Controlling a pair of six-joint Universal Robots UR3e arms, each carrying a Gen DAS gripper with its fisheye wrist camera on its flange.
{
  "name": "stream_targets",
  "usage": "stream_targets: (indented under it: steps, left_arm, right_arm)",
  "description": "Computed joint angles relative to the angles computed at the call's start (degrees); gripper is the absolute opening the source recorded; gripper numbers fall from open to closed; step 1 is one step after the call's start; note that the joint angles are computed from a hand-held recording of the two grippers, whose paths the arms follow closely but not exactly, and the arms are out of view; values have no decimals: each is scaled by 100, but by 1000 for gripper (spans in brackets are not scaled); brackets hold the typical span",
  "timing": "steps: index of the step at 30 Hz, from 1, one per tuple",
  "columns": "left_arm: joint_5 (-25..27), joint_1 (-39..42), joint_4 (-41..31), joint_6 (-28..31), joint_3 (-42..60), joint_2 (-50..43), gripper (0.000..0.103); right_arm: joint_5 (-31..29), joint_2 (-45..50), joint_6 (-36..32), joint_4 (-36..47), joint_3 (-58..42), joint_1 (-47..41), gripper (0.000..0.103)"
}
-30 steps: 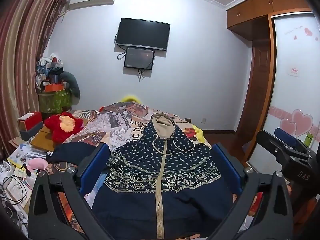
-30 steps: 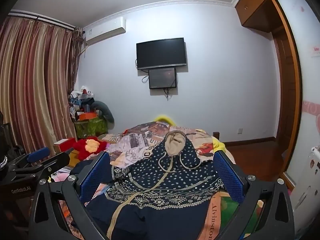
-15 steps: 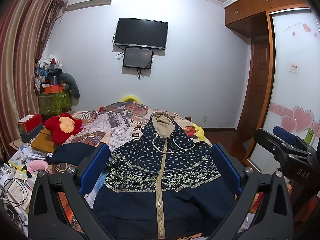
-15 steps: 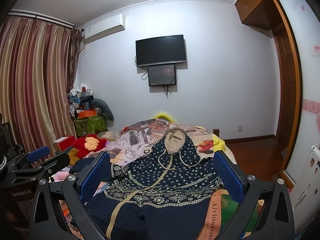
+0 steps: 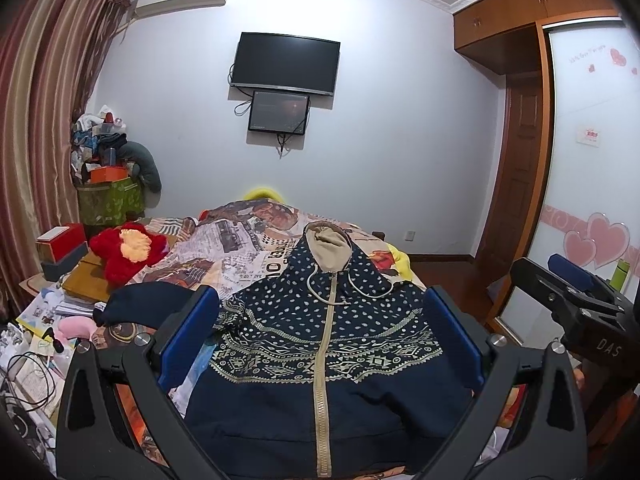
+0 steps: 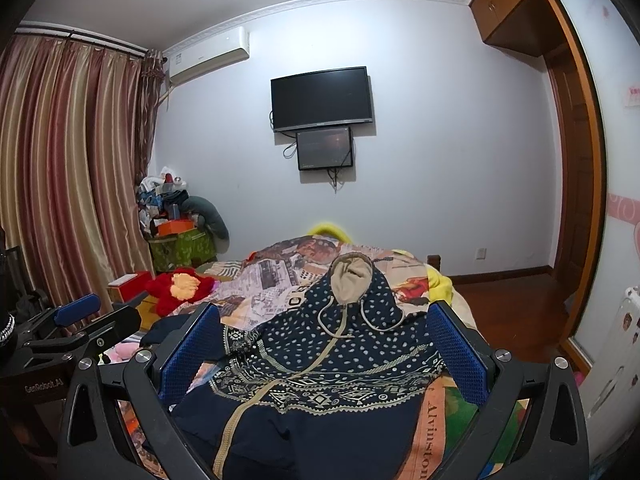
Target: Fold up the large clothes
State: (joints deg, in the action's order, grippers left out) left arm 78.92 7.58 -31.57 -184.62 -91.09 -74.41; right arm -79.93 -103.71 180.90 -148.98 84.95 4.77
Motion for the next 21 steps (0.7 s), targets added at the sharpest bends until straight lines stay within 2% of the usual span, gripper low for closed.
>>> stream_targets:
  steps: [21]
  left_arm:
    - [-121,143,-151,-42,102,-52,102]
  right_arm:
    - [27,-3,13,29,-13,-17,103]
